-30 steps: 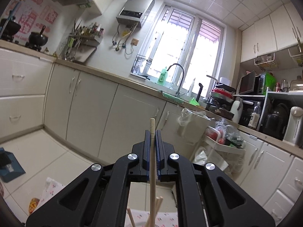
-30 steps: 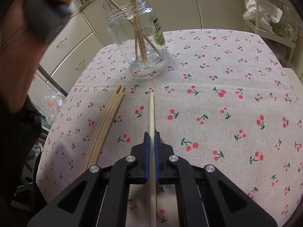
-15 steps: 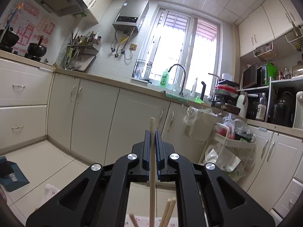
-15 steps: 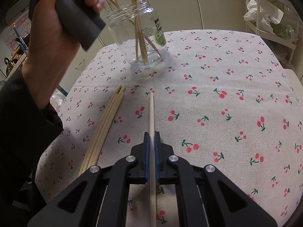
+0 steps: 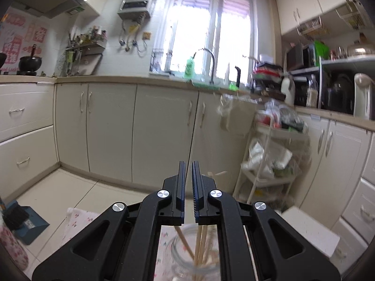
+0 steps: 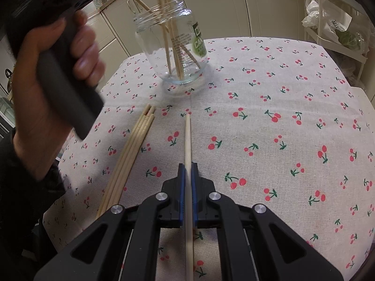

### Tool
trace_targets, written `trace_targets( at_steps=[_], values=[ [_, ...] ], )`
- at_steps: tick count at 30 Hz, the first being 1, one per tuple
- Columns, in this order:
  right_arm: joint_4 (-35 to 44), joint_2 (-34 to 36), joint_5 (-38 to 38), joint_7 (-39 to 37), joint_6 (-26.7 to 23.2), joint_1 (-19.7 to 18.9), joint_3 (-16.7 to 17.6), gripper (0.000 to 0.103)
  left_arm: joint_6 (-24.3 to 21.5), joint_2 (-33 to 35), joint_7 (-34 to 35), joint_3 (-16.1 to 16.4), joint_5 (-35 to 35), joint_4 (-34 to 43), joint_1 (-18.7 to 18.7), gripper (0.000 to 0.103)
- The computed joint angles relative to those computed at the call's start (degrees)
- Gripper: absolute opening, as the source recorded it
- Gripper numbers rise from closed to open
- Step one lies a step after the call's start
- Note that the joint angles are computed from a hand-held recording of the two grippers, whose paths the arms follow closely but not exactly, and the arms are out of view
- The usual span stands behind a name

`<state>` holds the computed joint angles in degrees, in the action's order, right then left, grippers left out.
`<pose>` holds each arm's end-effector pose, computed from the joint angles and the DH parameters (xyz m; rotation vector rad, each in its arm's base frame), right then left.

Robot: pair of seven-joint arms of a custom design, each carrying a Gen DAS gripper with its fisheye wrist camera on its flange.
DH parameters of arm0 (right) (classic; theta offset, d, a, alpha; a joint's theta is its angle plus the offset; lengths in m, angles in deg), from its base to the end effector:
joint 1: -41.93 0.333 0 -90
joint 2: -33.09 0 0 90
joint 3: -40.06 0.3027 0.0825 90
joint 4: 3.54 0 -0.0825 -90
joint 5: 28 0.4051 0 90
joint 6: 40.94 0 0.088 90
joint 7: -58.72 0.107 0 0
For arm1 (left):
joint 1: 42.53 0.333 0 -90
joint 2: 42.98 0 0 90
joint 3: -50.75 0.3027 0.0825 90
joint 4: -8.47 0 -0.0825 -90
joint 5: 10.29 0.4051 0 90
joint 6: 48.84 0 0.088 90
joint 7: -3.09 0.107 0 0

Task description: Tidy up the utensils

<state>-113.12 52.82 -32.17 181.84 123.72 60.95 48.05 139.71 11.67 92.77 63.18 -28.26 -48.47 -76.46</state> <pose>0.6062 0.3059 0.3631 -1.7314 1.8492 -0.2063 0.7413 -0.3572 0.4387 -1.2511 1.6175 -1.4230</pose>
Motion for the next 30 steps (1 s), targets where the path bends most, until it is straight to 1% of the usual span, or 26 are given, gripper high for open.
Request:
trace_targets(
  at_steps=[1, 3, 4, 5, 6, 7, 8, 9, 11, 13, 15, 17, 20, 23, 25, 27, 29, 30],
  values=[
    [0.07, 0.00, 0.42, -0.72, -0.27, -0.37, 0.42, 0.006, 0.26, -1.93, 0.60, -0.31, 0.20, -2.93, -0.13, 0.007],
    [-0.05, -0.11, 2.65, -3.04, -0.50, -1.80, 2.01, 0.006, 1.35, -5.96, 2.25, -2.28, 0.56, -8.76, 0.51, 0.013],
    [-0.21, -0.22, 4.71, -5.24, -0.71, -3.08, 3.41, 0.006, 2.22, -7.99, 2.98, -2.78, 0.21, -11.75, 0.57, 0.018],
    [-0.31, -0.41, 5.98, -6.60, -1.12, -3.60, 3.99, 0.006, 3.31, -9.89, 3.75, -3.13, -0.47, -14.66, 0.51, 0.026],
    [-0.61, -0.74, 6.60, -7.29, -1.36, -3.58, 3.98, 0.006, 5.07, -12.30, 4.64, -4.29, -1.09, -18.33, 1.02, 0.031],
    [-0.94, -1.20, 7.03, -8.10, -1.93, -3.53, 3.97, 0.006, 6.36, -14.05, 5.44, -5.47, -1.49, -20.93, 1.65, 0.039],
    [-1.41, -1.70, 7.24, -8.56, -2.09, -3.29, 3.73, 0.006, 8.30, -16.53, 6.17, -6.95, -1.78, -24.78, 2.57, 0.042],
    [-2.16, -2.43, 6.85, -8.27, -1.79, -2.65, 3.09, 0.006, 9.41, -18.19, 6.79, -8.32, -1.84, -27.24, 3.59, 0.044],
    [-3.17, -3.32, 5.75, -6.98, -0.99, -1.40, 1.79, 0.007, 11.74, -22.47, 7.44, -11.64, -1.77, -33.91, 6.42, 0.050],
    [-2.69, -3.18, 3.84, -5.53, -1.13, -0.26, 0.61, 0.010, 12.84, -25.49, 7.52, -14.47, -2.17, -38.92, 9.10, 0.053],
    [-1.11, -2.10, 2.92, -5.53, -1.84, 0.15, 0.45, 0.023, 12.18, -28.32, 7.48, -17.21, -2.65, -43.50, 12.00, 0.054],
    [0.98, -1.04, 0.06, -4.33, -4.47, 1.57, -0.68, 0.028, 11.68, -30.31, 7.80, -19.37, -3.52, -46.88, 14.32, 0.055],
    [0.01, -2.31, -0.06, -4.30, -4.87, 1.40, -0.36, 0.028, 11.42, -33.07, 7.17, -22.53, -3.76, -51.83, 18.05, 0.058],
    [-3.87, -6.34, -2.09, -1.84, -6.13, 2.30, -1.17, 0.028, 12.51, -35.32, 6.53, -23.81, -3.57, -56.73, 20.12, 0.062],
    [-6.65, -9.35, -4.85, 0.73, -10.06, 3.45, -1.69, 0.028, 12.41, -36.38, 5.15, -25.03, -2.48, -59.43, 22.10, 0.063],
    [-8.61, -11.36, -7.07, 2.83, -12.97, 4.15, -1.68, 0.028, 11.45, -36.95, 3.57, -25.83, -1.50, -60.93, 23.59, 0.063],
    [-10.93, -13.46, -8.97, 5.89, -13.89, 4.58, -1.62, 0.028, 10.90, -37.59, 1.15, -27.43, 0.51, -62.67, 25.98, 0.063],
    [-12.35, -14.90, -11.99, 9.69, -13.91, 4.99, -1.98, 0.028, 10.59, -37.65, 0.32, -27.68, 1.15, -62.82, 26.45, 0.063]
  ],
)
